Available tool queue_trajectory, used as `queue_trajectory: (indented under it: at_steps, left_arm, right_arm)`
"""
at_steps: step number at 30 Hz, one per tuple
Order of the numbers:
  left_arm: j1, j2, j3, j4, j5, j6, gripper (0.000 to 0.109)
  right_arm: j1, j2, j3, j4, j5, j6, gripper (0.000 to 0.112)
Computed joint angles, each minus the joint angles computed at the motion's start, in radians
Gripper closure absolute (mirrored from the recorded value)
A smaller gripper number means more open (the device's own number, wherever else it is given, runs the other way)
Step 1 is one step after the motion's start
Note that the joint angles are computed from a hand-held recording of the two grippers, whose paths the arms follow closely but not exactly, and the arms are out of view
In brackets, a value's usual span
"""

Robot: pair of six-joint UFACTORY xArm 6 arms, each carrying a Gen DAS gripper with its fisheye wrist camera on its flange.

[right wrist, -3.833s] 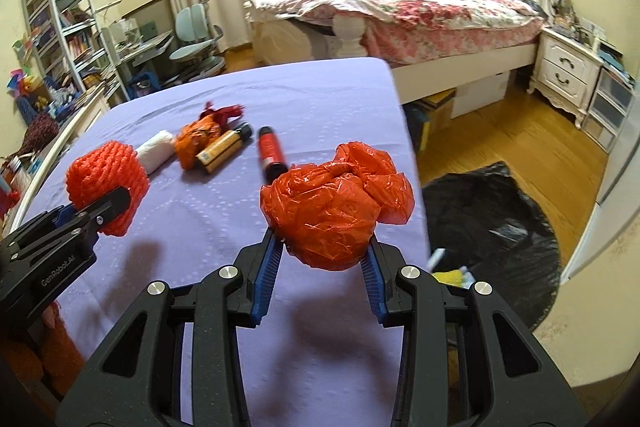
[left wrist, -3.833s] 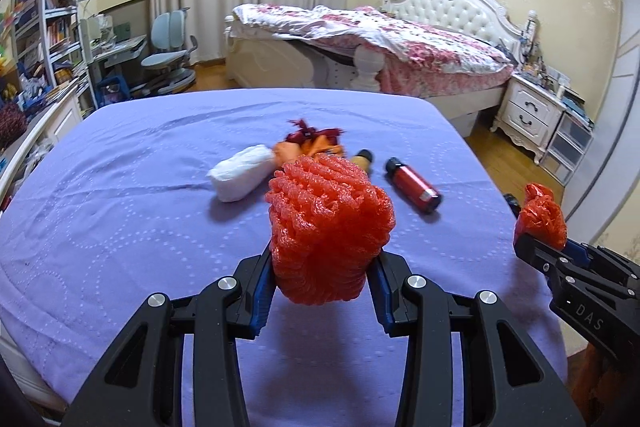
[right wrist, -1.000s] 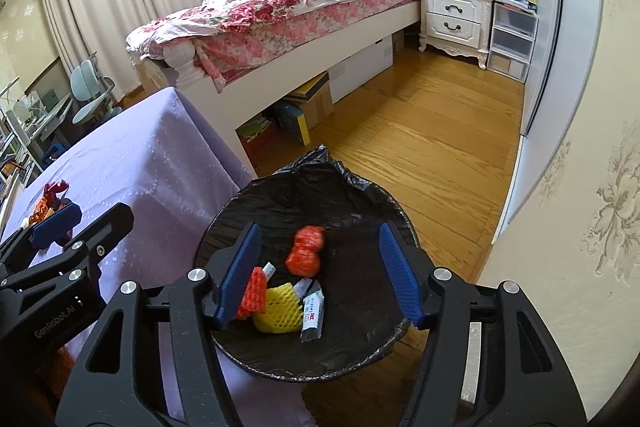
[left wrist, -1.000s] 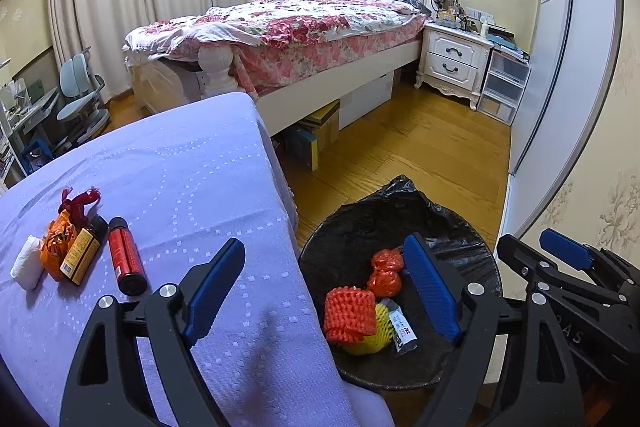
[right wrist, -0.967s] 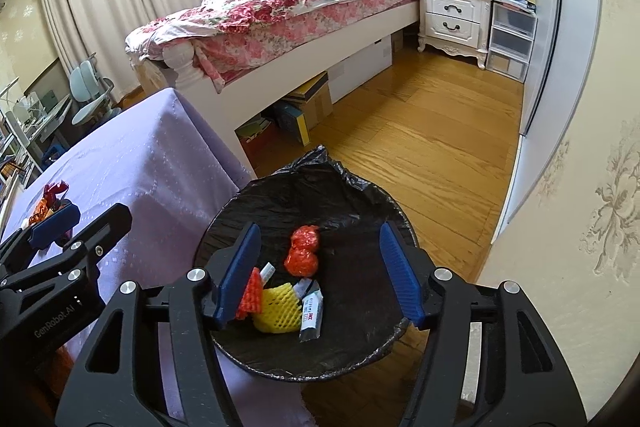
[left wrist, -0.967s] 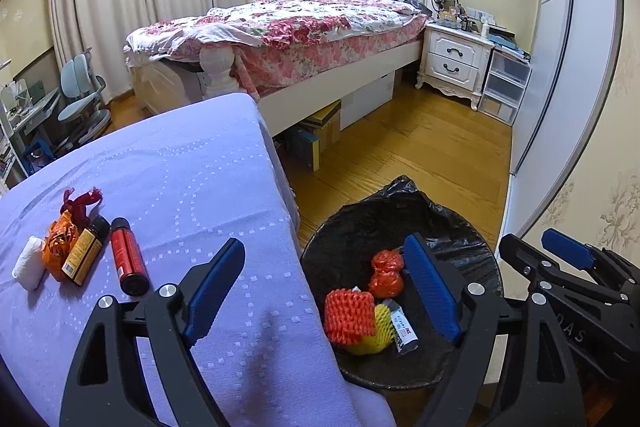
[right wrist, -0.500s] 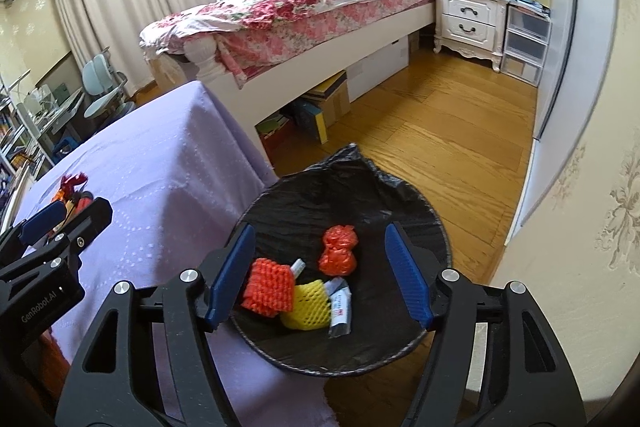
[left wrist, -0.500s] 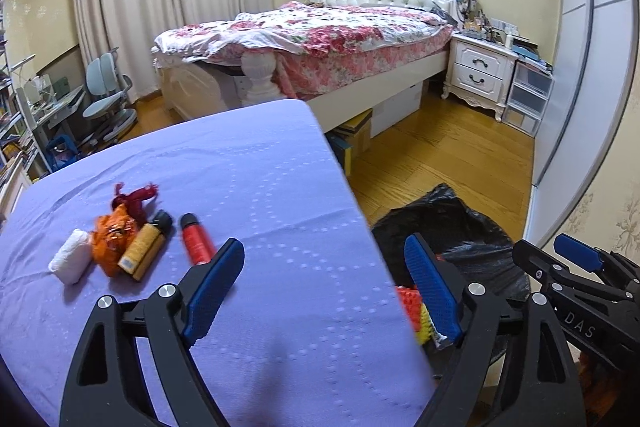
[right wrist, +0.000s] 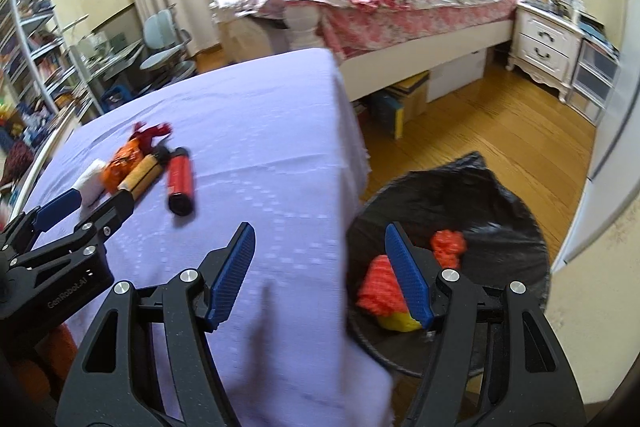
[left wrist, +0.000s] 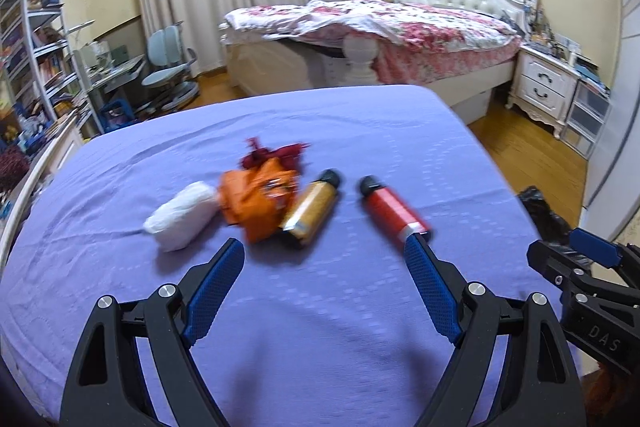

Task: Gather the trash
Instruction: 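Move both open grippers back over the table trash, then grasp the white tissue with the left gripper while the right gripper grasps the red spray can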

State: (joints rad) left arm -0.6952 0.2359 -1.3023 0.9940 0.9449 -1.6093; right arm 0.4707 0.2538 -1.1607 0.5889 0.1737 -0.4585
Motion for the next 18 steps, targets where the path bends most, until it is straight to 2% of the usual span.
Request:
queue_trajectory:
  at_steps: [9,18]
  left_arm:
    - [0.067,-0.152,0.201,-0.035,0.021,-0.071,0.026]
    - [0.164,-0.194,0.259,-0.036,-0.049,-0.054,0.028]
  right_arm:
    - [0.083,0.061,-0.086,-0.121,0.057,0.086,0.046]
    - [0.128,0.172,-0.240,-0.295,0.123,0.240,0.048]
